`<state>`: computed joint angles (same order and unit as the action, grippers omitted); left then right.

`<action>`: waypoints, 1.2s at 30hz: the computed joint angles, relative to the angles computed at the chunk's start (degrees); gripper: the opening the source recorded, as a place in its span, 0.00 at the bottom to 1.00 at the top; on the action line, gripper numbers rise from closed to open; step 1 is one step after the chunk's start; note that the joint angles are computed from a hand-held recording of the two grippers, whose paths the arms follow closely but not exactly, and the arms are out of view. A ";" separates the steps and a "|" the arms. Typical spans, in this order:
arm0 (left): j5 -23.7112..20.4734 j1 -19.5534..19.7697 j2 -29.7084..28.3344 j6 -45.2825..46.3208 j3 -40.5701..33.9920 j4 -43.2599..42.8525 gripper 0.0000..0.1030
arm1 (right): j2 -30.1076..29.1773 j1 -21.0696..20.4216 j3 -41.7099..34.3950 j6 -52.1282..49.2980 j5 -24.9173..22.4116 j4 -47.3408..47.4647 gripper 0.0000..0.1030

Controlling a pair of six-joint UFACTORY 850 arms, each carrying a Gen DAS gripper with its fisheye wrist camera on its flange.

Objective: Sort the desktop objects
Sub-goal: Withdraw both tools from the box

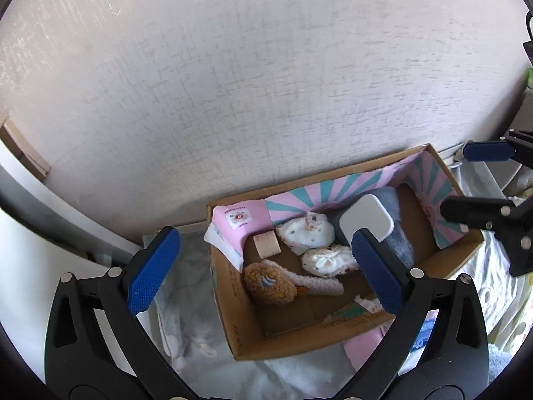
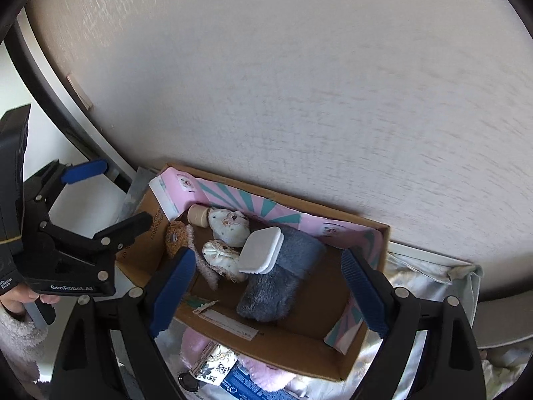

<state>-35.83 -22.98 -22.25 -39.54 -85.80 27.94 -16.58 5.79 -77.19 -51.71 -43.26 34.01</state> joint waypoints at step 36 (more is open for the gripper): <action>4.84 -5.34 11.30 -1.34 15.13 -0.97 1.00 | 13.54 -13.59 16.78 -9.22 6.08 4.12 0.85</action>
